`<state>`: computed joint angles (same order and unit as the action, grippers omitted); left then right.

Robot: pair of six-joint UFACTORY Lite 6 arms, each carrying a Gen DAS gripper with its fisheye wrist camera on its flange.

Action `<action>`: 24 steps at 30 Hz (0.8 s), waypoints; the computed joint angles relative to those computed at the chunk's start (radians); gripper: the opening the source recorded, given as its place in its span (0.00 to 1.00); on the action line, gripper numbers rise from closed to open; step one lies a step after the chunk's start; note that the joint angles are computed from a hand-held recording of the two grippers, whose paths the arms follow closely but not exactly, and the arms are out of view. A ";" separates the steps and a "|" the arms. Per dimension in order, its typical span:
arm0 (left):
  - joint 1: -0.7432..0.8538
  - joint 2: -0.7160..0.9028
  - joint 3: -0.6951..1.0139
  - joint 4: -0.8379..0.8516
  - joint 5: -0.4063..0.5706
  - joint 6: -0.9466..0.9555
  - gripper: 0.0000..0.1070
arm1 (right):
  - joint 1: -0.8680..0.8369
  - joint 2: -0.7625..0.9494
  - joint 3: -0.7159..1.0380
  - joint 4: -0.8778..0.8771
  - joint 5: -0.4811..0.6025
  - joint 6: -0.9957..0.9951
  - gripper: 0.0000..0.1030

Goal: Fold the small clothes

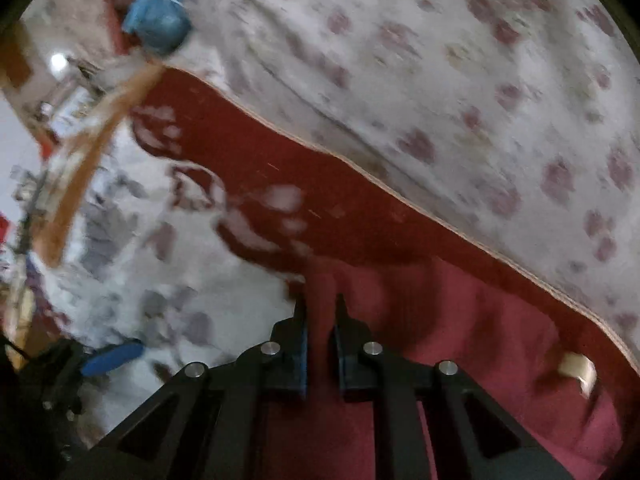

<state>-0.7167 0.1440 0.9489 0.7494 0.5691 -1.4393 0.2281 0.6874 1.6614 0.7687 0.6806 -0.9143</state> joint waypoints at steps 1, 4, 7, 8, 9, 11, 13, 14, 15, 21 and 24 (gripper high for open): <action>0.005 -0.009 -0.004 0.028 0.017 -0.026 0.78 | 0.002 0.029 0.032 0.022 0.017 0.001 0.11; 0.044 -0.016 -0.014 0.023 0.027 -0.017 0.78 | 0.032 0.130 0.125 -0.013 0.012 0.088 0.11; 0.073 -0.035 -0.025 -0.008 0.004 0.008 0.78 | 0.030 0.100 0.073 0.004 -0.019 0.093 0.18; 0.070 -0.045 -0.027 -0.001 0.007 -0.001 0.78 | 0.024 0.065 0.039 0.000 -0.027 0.106 0.33; 0.067 -0.059 -0.032 0.009 0.011 -0.011 0.78 | 0.001 -0.012 -0.038 -0.003 -0.034 0.114 0.41; 0.055 -0.100 -0.047 0.044 0.023 -0.059 0.78 | -0.052 -0.151 -0.185 0.072 -0.039 0.025 0.59; 0.044 -0.128 -0.056 0.073 0.020 -0.114 0.78 | -0.119 -0.325 -0.358 0.064 -0.064 -0.029 0.62; 0.040 -0.135 -0.055 0.082 0.011 -0.131 0.78 | -0.158 -0.406 -0.438 0.038 -0.085 -0.042 0.64; 0.035 -0.134 -0.050 0.089 0.004 -0.143 0.78 | -0.216 -0.493 -0.526 0.018 -0.104 -0.063 0.65; -0.032 0.003 0.086 0.101 0.045 -0.128 0.78 | -0.647 -0.608 -0.697 0.016 -0.236 -0.185 0.71; -0.036 0.111 0.166 0.019 0.089 -0.025 0.78 | -0.738 -0.501 -0.627 0.025 -0.260 -0.191 0.71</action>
